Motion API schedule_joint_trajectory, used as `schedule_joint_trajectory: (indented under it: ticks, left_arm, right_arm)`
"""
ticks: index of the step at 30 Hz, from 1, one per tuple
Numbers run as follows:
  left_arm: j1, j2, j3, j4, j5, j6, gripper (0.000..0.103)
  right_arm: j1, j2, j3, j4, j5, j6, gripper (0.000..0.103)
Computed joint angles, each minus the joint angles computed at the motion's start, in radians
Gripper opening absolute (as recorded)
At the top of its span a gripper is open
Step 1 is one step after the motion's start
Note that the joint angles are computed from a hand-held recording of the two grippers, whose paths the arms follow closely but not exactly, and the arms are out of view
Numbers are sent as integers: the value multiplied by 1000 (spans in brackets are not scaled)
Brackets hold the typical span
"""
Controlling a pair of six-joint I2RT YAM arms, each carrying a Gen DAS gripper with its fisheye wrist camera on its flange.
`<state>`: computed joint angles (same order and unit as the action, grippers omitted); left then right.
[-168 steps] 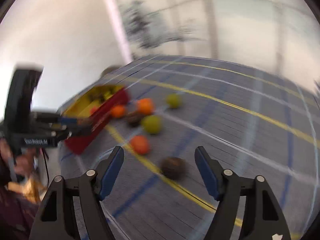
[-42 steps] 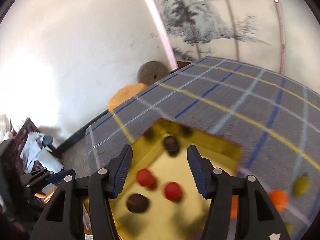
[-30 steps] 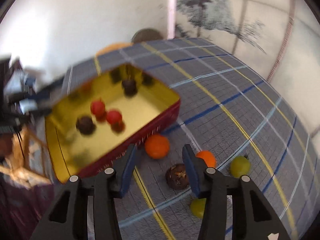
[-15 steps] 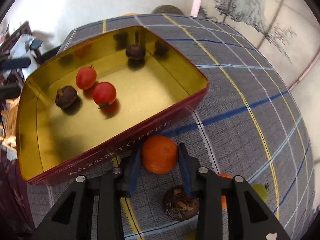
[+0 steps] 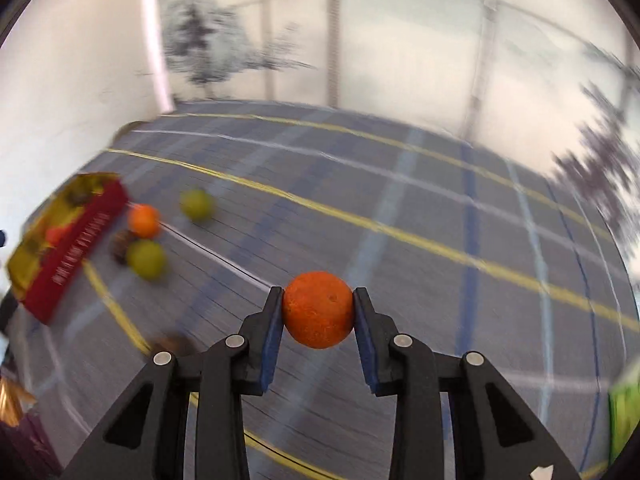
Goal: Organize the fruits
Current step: 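Grasp a mandarin orange with right tool while left grasps a brown fruit, then lower the brown fruit into the tin with left tool while right holds the orange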
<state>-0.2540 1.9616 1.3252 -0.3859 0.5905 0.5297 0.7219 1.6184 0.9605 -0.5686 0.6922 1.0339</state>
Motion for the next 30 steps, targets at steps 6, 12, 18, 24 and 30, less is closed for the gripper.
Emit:
schedule_joint_trajectory:
  ticks: [6,12,18,24,30]
  left_arm:
    - [-202,128,124,-92,37,-51,62]
    - [-348,261,279,-131,-118,-138,62]
    - [-412,350,342,-94,-172,-175,62]
    - [-452,326,190,119,-257,-157,39]
    - [-450,214,46,149,-221,-183,39]
  right_arm:
    - [15,-85,-166,85,-8,96,31]
    - [-15,-88,-223,193,-44,65,31]
    - [-29,-99,-241,223,-74,60,32]
    - [-54,-143,-297,294,-110,48,32]
    - [-55,-113,-270,277,-118,41,33]
